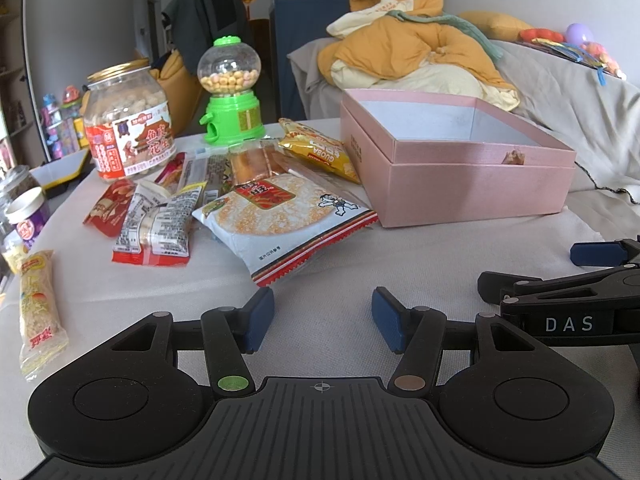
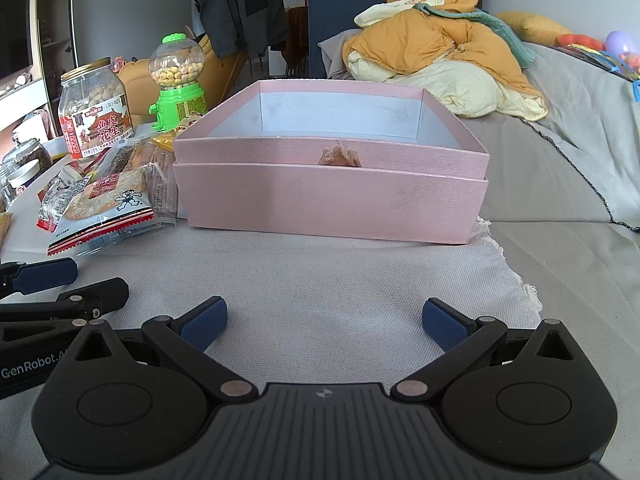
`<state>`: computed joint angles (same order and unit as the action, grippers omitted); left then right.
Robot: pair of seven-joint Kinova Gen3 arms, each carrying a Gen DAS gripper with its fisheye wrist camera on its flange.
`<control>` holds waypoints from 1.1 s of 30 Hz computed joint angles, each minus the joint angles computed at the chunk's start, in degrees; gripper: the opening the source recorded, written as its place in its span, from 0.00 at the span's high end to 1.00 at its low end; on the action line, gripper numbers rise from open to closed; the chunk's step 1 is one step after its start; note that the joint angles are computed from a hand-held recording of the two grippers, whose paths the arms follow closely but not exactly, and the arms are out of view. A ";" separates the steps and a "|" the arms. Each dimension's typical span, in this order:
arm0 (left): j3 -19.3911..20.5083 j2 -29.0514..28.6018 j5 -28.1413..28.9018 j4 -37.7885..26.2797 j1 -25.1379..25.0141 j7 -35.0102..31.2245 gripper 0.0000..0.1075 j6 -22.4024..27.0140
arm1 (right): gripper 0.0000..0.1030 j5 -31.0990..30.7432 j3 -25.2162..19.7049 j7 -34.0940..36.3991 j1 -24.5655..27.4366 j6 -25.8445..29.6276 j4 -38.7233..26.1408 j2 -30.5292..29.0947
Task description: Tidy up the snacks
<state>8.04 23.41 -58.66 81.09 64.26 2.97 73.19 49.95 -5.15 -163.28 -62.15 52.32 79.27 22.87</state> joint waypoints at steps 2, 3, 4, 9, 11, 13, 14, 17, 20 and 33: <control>-0.01 -0.04 0.01 0.04 -0.02 0.00 0.42 -0.04 | 0.00 -0.04 0.14 -0.03 -0.14 0.04 -0.02 0.02; -0.01 -0.08 0.01 0.11 -0.01 0.12 0.42 -0.12 | 0.00 -0.15 0.42 0.04 -0.32 -0.02 -0.03 0.03; -0.01 -0.05 0.00 0.07 -0.01 0.09 0.42 -0.08 | 0.00 -0.32 0.86 0.09 -0.63 -0.17 0.04 -0.01; -0.02 -0.03 0.00 0.05 -0.01 0.04 0.42 -0.05 | 0.00 0.04 -0.06 -0.06 0.01 0.08 -0.05 0.04; -0.02 0.01 0.00 -0.01 0.00 -0.08 0.42 0.04 | 0.00 0.09 -0.09 -0.12 0.00 0.09 -0.01 0.02; -0.03 0.23 -0.01 -0.33 0.11 -0.41 0.42 0.41 | 0.00 0.13 -0.16 -0.11 0.07 0.10 -0.04 0.04; -0.05 0.28 0.00 -0.40 0.16 -0.48 0.42 0.50 | 0.00 0.16 -0.25 -0.14 0.13 0.10 0.01 0.00; -0.13 0.32 0.04 -0.50 0.20 -0.60 0.42 0.53 | 0.00 0.34 -0.73 -0.16 0.48 0.20 -0.04 0.02; -0.17 0.32 0.07 -0.53 0.23 -0.59 0.42 0.50 | 0.00 0.19 -0.37 -0.16 0.24 0.08 -0.03 0.01; 1.05 -4.36 -0.08 4.38 -0.98 0.97 0.44 -4.16 | 0.00 -13.60 -16.77 21.81 15.51 12.20 -15.55 4.04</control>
<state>9.09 19.05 -58.74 85.47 63.29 3.94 69.03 36.36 -21.92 -141.47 -46.64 64.52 63.71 26.90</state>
